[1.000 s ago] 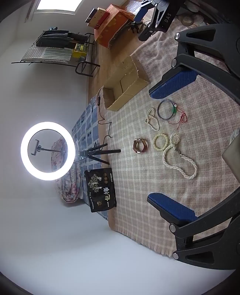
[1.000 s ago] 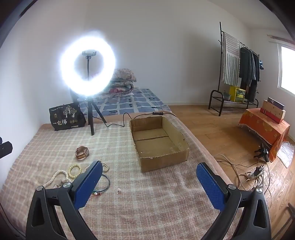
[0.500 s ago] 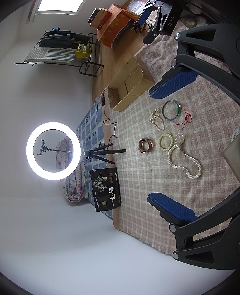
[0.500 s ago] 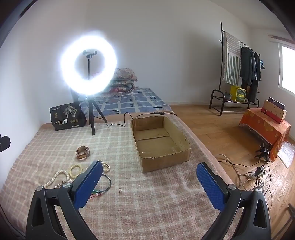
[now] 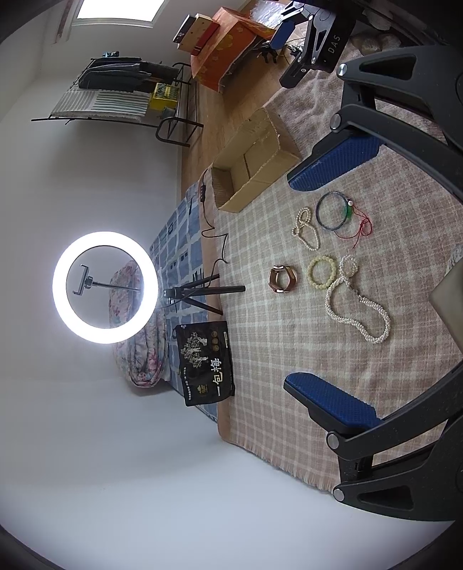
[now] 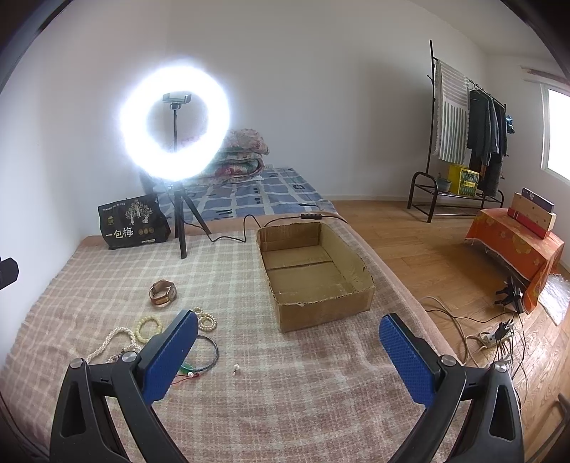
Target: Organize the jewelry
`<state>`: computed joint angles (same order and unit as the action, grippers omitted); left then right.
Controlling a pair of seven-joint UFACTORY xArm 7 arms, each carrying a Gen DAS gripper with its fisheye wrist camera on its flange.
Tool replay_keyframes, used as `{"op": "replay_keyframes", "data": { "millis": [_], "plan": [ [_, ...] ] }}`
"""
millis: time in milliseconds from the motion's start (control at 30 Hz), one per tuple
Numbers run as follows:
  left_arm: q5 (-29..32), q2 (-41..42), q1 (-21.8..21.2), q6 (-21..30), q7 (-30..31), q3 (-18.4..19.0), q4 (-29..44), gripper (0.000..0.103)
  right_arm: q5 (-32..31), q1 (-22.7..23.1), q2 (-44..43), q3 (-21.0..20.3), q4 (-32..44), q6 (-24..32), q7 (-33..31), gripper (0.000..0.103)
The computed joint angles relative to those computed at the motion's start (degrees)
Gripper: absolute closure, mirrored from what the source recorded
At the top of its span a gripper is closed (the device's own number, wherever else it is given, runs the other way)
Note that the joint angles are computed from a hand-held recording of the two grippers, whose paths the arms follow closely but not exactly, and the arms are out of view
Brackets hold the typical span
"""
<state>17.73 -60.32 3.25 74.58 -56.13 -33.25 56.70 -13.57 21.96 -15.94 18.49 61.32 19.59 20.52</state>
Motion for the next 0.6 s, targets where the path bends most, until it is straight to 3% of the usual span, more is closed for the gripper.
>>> {"op": "replay_keyframes", "data": {
  "millis": [600],
  "plan": [
    [0.2,-0.3,0.0,0.1,0.1,0.5,0.0,0.000,-0.1,0.4,0.8,0.2,1.0,0.6,0.2,0.000]
  ]
}}
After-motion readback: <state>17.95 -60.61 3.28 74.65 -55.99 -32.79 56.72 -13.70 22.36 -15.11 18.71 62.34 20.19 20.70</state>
